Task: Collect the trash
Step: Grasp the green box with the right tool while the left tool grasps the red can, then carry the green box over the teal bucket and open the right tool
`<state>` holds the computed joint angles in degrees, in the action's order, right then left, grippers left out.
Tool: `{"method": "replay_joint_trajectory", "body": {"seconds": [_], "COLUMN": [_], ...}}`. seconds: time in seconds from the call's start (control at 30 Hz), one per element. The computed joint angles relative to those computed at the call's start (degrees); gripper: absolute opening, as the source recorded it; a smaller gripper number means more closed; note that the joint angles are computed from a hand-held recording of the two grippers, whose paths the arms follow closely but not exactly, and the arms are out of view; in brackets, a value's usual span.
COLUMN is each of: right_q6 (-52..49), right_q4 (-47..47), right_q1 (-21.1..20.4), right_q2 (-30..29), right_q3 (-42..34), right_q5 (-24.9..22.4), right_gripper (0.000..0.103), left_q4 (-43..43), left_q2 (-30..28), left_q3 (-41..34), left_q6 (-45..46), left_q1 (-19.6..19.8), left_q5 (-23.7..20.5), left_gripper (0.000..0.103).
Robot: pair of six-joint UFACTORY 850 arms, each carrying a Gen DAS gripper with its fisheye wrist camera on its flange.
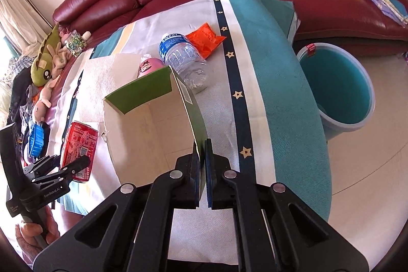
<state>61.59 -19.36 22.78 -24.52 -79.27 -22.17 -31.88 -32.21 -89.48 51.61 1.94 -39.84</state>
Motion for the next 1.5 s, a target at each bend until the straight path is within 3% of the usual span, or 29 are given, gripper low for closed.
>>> {"method": "replay_joint_trajectory", "body": {"seconds": [0.23, 0.57, 0.9, 1.13, 1.27, 1.33, 1.4, 1.5], "right_q6": [11.70, 29.93, 20.13, 7.55, -1.38, -2.56, -1.86, -1.21], "right_q4": [-10.71, -24.31, -13.79, -3.44, 4.23, 4.98, 4.00, 3.87], "right_q1": [-1.24, -9.51, -20.89, -25.53, -26.88, -26.89, -26.72, -27.01], "right_q2": [4.78, 13.61, 11.47, 5.26, 3.02, 2.80, 2.76, 2.83], "right_q3": [3.99, 13.66, 16.93, 13.26, 11.66, 11.44, 11.17, 11.11], "right_q5": [1.30, -0.66, 1.88, 1.61, 2.17, 2.69, 2.63, 2.60], "right_gripper": [0.004, 0.004, 0.004, 0.005, 0.021, 0.044, 0.045, 0.063], "left_q4": [-6.15, -3.78, 3.69, 8.48, 9.38, 9.84, 10.11, 10.61], "left_q2": [3.07, -3.16, -15.23, -24.70, -29.02, -30.87, -31.93, -33.07], "left_q3": [0.27, -9.38, -26.34, -39.74, -46.37, -49.28, -50.97, -52.58], "left_q6": [6.63, 4.90, -3.58, -9.15, -11.66, -12.65, -13.22, -13.93], "left_q1": [-2.11, -11.82, -22.11, -25.88, -26.74, -27.11, -27.31, -27.74], "left_q5": [-2.08, -6.12, -11.30, -16.37, -19.27, -20.53, -21.53, -22.23], "left_gripper": [0.053, 0.053, 0.053, 0.053, 0.053, 0.053, 0.053, 0.053]}}
